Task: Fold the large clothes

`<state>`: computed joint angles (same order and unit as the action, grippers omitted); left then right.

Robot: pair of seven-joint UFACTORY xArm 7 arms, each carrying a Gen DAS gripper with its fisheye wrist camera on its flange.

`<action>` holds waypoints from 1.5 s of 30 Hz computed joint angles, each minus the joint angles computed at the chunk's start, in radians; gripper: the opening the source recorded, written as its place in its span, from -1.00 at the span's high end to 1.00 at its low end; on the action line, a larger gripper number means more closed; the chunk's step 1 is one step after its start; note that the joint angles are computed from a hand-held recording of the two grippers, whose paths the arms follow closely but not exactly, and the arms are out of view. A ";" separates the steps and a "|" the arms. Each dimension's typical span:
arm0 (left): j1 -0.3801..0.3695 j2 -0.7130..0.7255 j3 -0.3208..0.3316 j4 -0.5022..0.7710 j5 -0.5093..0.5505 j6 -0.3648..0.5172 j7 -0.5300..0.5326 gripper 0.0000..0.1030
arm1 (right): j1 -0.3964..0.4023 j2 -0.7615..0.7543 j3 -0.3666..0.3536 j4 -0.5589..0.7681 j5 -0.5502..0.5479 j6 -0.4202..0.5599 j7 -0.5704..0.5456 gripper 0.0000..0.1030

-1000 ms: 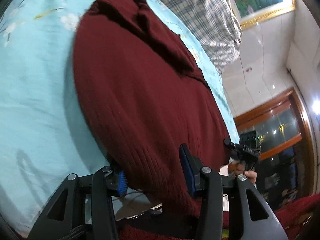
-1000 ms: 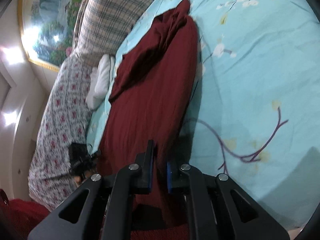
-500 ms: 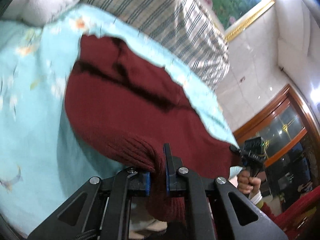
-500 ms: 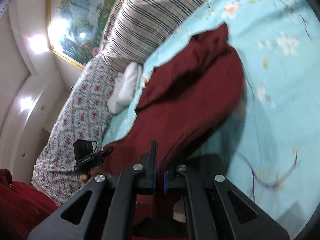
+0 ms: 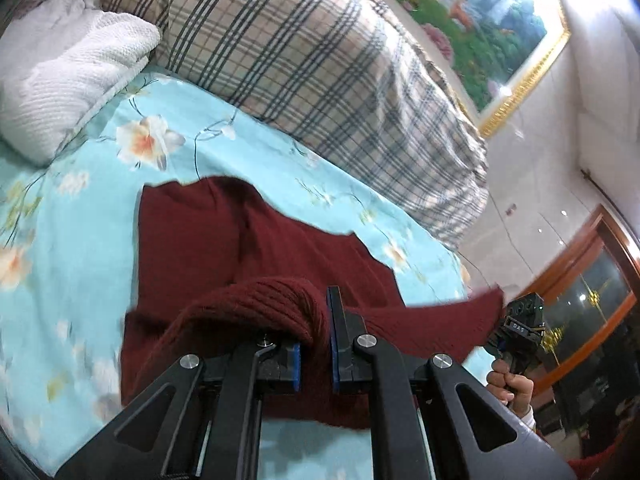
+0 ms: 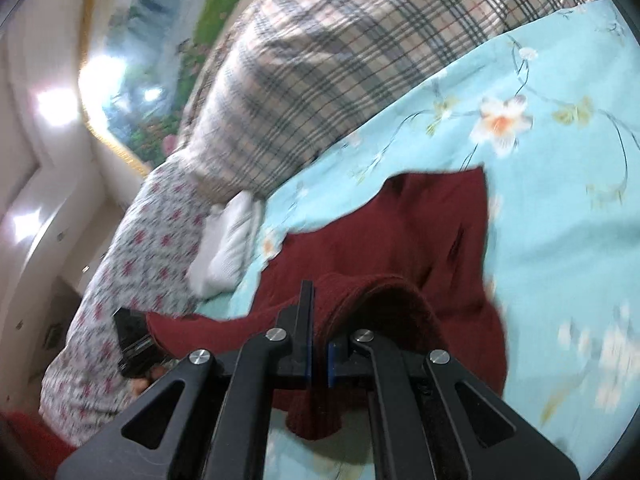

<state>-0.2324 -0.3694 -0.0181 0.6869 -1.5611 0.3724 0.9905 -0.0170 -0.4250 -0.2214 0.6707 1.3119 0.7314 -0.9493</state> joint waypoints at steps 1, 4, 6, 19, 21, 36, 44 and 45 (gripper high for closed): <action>0.003 0.040 0.000 0.031 -0.001 -0.006 0.003 0.84 | 0.005 0.057 0.003 0.043 0.006 -0.014 0.009 0.90; 0.025 0.200 0.003 0.151 0.018 -0.017 -0.017 0.84 | -0.010 0.235 0.023 0.175 0.002 -0.030 0.038 0.90; 0.046 0.289 0.002 0.210 0.033 -0.008 -0.040 0.84 | -0.032 0.333 0.050 0.248 -0.027 -0.032 0.075 0.90; 0.183 0.571 -0.086 0.407 0.146 0.041 -0.147 0.75 | -0.189 0.560 0.175 0.376 -0.059 0.003 0.131 0.88; 0.195 0.543 -0.090 0.379 0.124 0.065 -0.132 0.68 | -0.201 0.542 0.174 0.366 -0.058 0.025 0.139 0.86; 0.011 0.413 -0.104 0.242 0.309 0.026 -0.195 0.05 | 0.012 0.325 0.180 0.187 -0.351 -0.097 0.052 0.23; 0.103 0.545 -0.076 0.407 0.475 -0.092 -0.392 0.20 | -0.032 0.513 0.206 0.375 -0.335 -0.311 0.192 0.27; 0.124 0.557 -0.081 0.421 0.465 -0.106 -0.399 0.19 | -0.050 0.519 0.211 0.387 -0.298 -0.304 0.175 0.27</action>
